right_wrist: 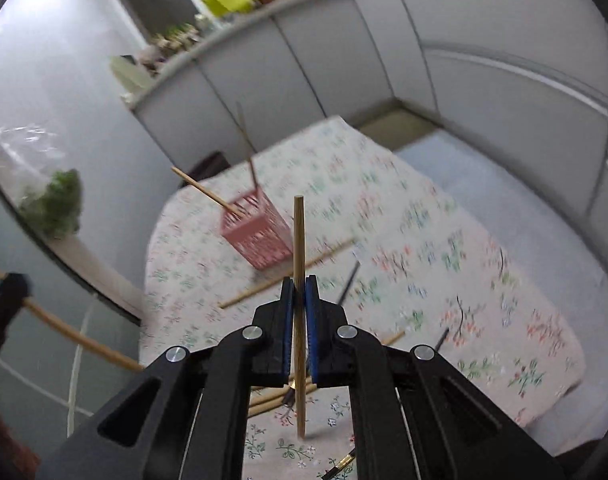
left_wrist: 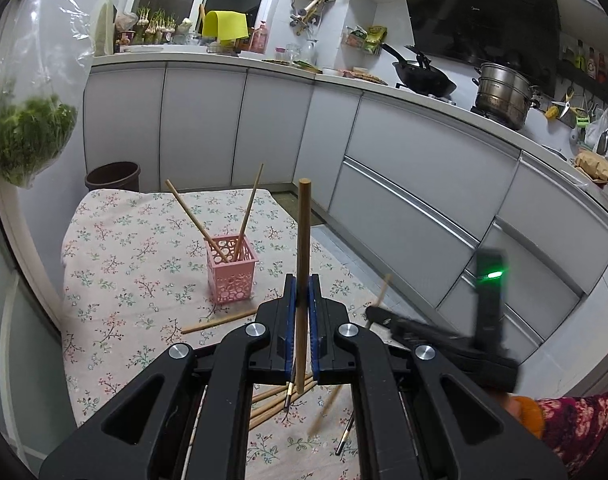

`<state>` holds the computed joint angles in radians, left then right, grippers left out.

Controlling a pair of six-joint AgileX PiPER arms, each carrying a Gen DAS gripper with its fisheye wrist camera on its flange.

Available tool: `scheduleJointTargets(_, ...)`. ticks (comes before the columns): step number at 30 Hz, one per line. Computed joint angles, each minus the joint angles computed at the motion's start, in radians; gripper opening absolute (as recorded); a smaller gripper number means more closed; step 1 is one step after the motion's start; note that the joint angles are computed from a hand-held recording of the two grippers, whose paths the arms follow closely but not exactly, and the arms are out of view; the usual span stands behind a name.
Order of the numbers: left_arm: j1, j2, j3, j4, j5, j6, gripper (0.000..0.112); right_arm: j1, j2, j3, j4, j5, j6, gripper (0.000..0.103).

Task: Organize utensils
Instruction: 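Lower both chopsticks into the pink cup and open both tools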

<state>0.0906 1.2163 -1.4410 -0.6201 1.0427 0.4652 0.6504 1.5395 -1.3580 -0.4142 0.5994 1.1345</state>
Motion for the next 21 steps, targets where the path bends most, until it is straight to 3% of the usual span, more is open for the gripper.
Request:
scheduleJointTargets(4,-0.05,0.01,-0.019,0.07,-0.036,-0.079,0.005,0.023,-0.04,-0.03,-0.082,0.02,0.007,0.006)
scheduleJointTargets(7,-0.095,0.031,-0.047,0.145,-0.059,-0.148,0.005,0.006,-0.035,-0.087,-0.058,0.033,-0.066,0.006)
scheduleJointTargets(21,-0.172,0.19,-0.258,0.344,-0.134,-0.343,0.005,-0.057,0.113,-0.461,-0.056,0.085,-0.233,0.006)
